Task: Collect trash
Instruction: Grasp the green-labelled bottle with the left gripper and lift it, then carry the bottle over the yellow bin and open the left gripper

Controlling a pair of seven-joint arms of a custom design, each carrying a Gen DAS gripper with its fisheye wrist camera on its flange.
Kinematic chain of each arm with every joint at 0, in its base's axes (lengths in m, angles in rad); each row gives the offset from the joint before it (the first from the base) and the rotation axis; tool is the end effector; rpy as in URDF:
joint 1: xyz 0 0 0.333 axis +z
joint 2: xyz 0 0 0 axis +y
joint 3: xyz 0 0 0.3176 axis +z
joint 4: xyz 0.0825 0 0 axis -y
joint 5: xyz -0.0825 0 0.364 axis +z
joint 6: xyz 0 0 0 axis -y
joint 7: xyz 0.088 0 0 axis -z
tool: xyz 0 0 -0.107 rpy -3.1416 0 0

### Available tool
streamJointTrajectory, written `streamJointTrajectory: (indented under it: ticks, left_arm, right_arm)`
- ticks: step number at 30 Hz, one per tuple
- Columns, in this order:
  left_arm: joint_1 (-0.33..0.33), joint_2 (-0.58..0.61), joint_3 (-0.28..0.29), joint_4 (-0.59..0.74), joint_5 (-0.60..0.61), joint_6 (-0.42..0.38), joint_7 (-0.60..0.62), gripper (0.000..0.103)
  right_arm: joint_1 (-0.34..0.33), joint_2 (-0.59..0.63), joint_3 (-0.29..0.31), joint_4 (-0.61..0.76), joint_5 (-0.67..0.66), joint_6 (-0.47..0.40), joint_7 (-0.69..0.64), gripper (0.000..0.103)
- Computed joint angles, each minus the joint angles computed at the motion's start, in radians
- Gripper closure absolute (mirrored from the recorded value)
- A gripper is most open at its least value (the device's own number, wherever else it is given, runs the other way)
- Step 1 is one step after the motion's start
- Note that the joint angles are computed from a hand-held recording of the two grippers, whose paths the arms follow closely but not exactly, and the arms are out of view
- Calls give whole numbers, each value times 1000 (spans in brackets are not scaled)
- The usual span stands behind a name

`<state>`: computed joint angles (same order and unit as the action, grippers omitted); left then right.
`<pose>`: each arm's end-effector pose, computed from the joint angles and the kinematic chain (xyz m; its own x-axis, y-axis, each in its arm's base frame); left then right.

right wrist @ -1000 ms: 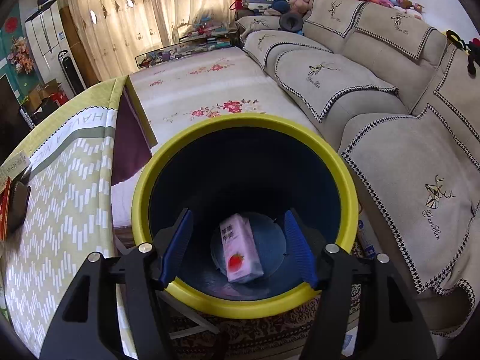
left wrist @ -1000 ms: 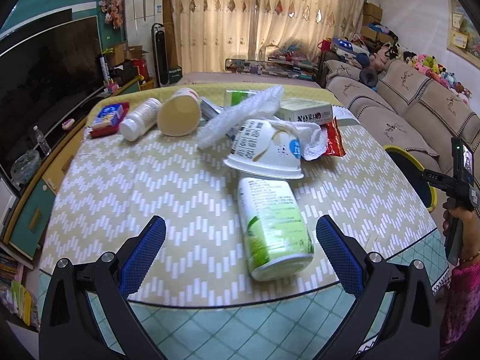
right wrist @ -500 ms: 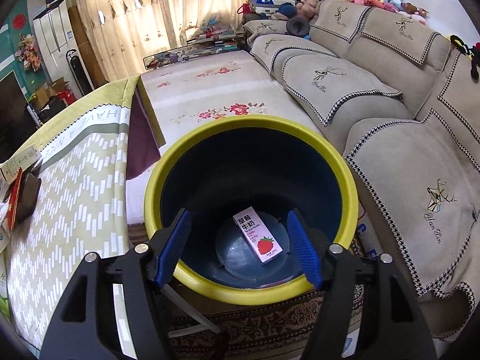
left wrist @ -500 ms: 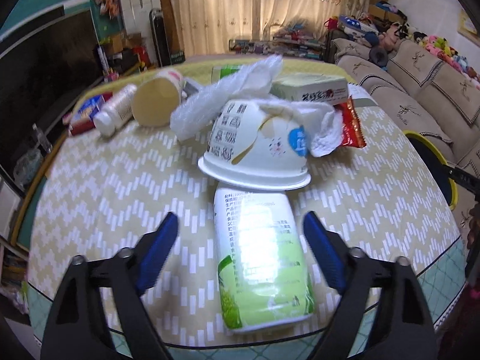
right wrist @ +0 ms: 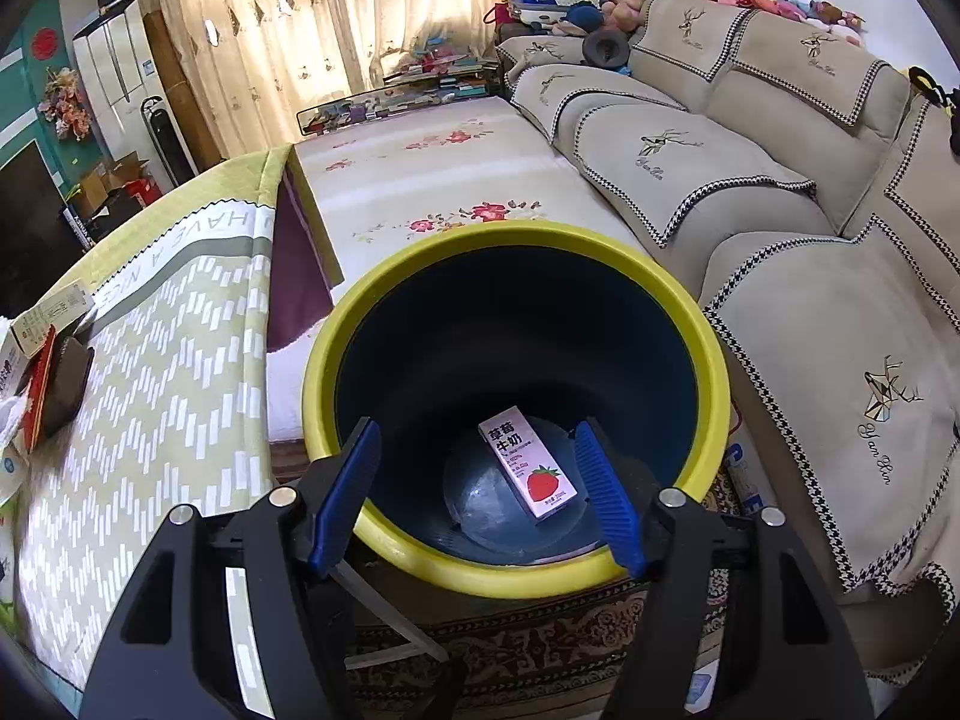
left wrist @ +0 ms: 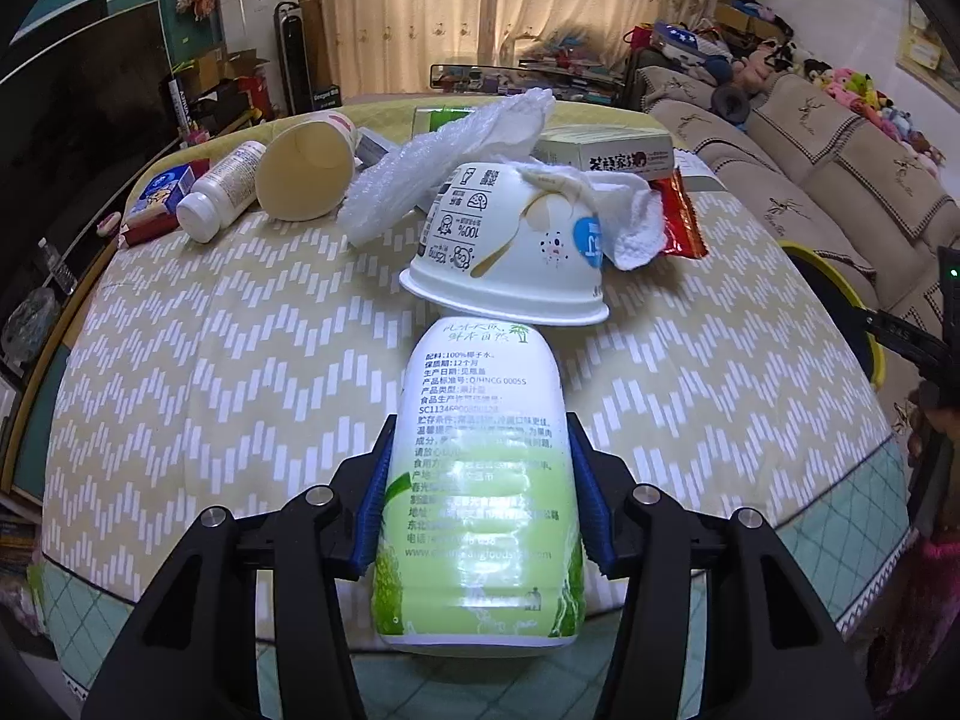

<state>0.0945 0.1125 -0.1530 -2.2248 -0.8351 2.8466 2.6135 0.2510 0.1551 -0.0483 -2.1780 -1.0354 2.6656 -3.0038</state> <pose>0.5553 0.0083 0.3832 -0.3607 -0.9308 0.0596 -0.7599 0.2562 -0.5975 0.5424 0.1376 0.3595 -0.5663 -0.8190 -0.0919 -0.6117 0.4924 -0.6192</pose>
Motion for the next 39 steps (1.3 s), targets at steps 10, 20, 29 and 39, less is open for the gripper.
streamJointTrajectory:
  ticks: [10, 20, 29, 39]
  left_arm:
    - [-3, -142, 69, -108, -159, -65, 198, 51]
    - [-73, -233, 120, -136, -271, -116, 331, 51]
    - [-108, -226, 110, -127, -277, -111, 334, 51]
    - [-140, -240, 101, -108, -307, -119, 360, 52]
  right_arm:
    - [10, -17, 8, -4, -33, 0, 27, 39]
    - [-1, -64, 27, -50, -90, -1, 89, 39]
    - [-24, -87, 39, -84, -122, 14, 131, 39]
    - [-36, -99, 46, -99, -148, 23, 155, 39]
